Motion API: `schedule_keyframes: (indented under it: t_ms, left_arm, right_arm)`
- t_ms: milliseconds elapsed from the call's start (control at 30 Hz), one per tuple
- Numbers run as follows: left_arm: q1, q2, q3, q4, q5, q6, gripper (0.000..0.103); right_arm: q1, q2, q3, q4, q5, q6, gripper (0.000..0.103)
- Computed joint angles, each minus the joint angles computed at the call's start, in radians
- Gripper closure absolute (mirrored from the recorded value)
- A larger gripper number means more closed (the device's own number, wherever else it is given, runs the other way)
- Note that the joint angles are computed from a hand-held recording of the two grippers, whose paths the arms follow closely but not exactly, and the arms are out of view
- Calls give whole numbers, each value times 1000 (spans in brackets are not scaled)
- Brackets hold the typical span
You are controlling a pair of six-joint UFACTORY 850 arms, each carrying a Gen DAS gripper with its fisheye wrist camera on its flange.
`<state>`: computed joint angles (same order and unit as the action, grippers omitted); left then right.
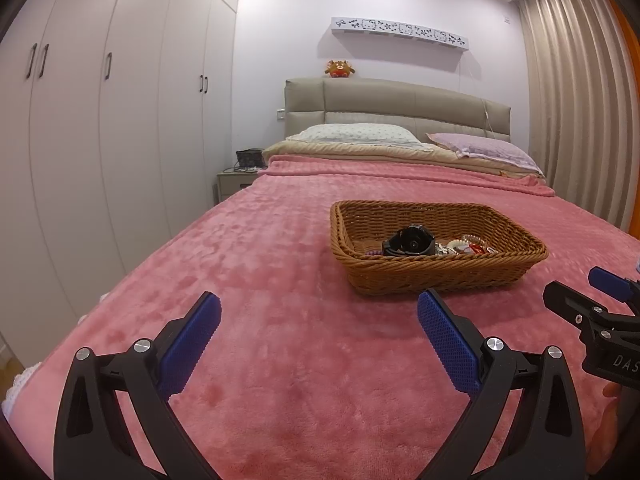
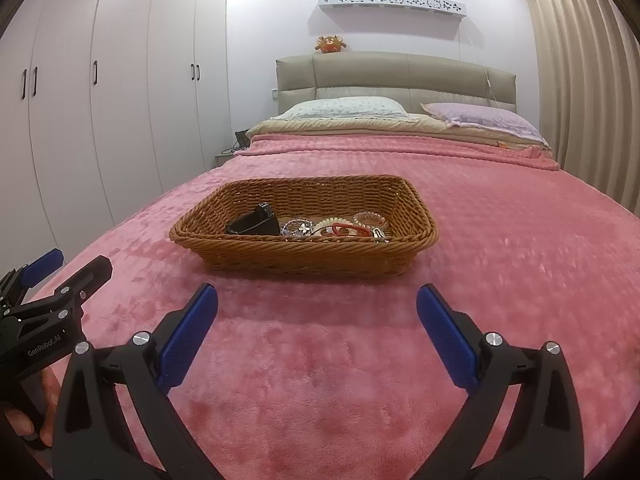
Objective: Organize jewelry
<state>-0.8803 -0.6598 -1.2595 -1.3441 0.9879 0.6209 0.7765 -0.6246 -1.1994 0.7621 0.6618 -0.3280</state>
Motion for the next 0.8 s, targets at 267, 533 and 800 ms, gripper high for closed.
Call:
schedule_keyframes:
  t_ms: [267, 533, 800]
  left_arm:
    - [0, 0, 0, -1, 0, 1, 8]
    - [-1, 1, 0, -2, 1, 2, 8]
    - [-1, 1, 0, -2, 0, 2, 8]
  right_arm:
    - [-3, -2, -3, -5, -5, 2, 8]
    - [-4, -2, -3, -8, -6, -2, 8]
    - [-3, -3, -4, -6, -7, -4, 8]
